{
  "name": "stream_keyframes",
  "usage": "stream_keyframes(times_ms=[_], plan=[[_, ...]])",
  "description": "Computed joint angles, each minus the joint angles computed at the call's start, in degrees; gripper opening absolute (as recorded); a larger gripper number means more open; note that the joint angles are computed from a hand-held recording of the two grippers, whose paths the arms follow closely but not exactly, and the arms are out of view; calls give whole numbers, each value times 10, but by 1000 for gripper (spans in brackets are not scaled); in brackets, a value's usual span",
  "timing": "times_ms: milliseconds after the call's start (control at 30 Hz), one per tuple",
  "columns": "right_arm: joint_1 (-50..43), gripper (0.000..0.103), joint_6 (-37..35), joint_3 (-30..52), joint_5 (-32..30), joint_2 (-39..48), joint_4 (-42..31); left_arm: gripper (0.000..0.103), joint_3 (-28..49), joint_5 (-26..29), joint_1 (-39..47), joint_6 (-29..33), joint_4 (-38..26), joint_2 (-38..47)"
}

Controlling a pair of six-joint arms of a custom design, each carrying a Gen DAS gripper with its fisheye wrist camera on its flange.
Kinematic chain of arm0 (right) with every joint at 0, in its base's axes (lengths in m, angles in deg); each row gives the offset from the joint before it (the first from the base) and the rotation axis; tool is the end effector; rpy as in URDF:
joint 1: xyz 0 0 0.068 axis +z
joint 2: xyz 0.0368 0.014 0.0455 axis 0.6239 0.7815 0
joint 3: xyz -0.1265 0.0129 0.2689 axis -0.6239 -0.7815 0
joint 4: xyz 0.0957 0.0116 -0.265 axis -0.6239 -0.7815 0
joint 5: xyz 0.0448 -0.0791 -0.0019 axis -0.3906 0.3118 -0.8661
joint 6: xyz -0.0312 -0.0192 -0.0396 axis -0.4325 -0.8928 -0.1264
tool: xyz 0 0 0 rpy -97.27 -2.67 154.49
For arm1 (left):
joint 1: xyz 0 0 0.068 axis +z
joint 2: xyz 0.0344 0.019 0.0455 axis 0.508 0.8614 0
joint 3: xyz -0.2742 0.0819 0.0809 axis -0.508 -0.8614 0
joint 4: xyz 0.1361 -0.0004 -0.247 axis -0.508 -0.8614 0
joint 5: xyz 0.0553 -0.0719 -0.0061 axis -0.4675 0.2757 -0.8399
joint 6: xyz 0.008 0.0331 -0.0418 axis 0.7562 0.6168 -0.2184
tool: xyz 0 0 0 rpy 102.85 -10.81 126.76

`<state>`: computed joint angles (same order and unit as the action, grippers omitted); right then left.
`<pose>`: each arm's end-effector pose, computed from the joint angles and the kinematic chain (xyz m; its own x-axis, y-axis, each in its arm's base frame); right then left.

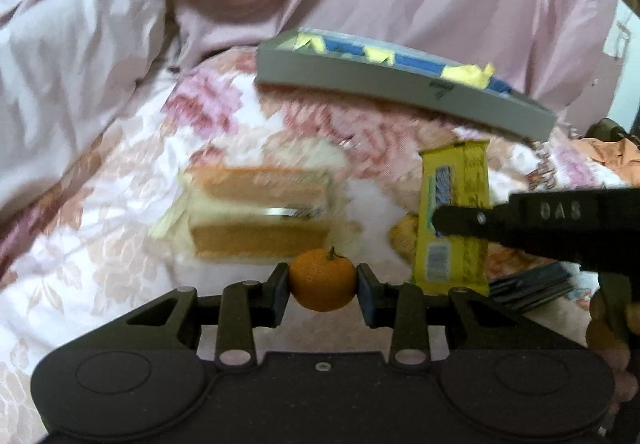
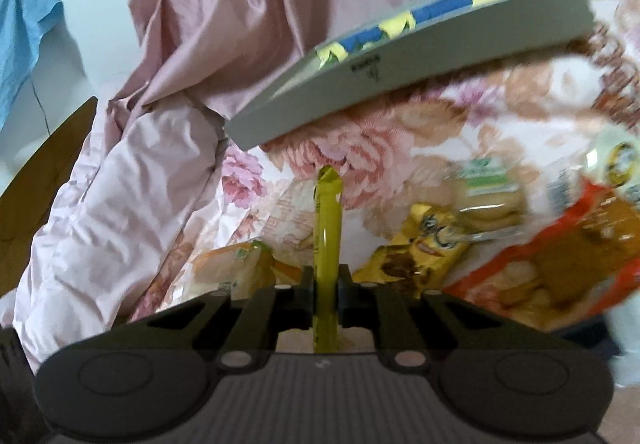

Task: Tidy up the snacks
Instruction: 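Carry the orange into the tray with the left tool while the right tool drops the wafer bar there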

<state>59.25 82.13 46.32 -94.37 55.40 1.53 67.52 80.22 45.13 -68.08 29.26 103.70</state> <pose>0.2682 0.1135 0.0163 -0.7240 0.0496 -0.6881 -0.3631 0.8206 0.4412 0.1926 0.0413 0.0261 -0.6216 -0.1200 -0.7741 -0.0394 0.9917 -0.1221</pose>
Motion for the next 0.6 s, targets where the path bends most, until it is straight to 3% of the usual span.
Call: stream_keyframes(times_ms=[133,333,467,600], plan=[[-28,11,-17,-48,-10,-50,4,37,-11,-11,-31,-17,-36,-70],[-84,11,-36,-77,-45,-138,-25,37,41,-62,-108,-78,-171,-195],[-118,11,-58,-40,-64,-194,-93,37,127,-88,-143,-122,-239,-214],[-148,11,-62,39,-84,-199,-148,37,223,-105,-162,-150,-264,-176]])
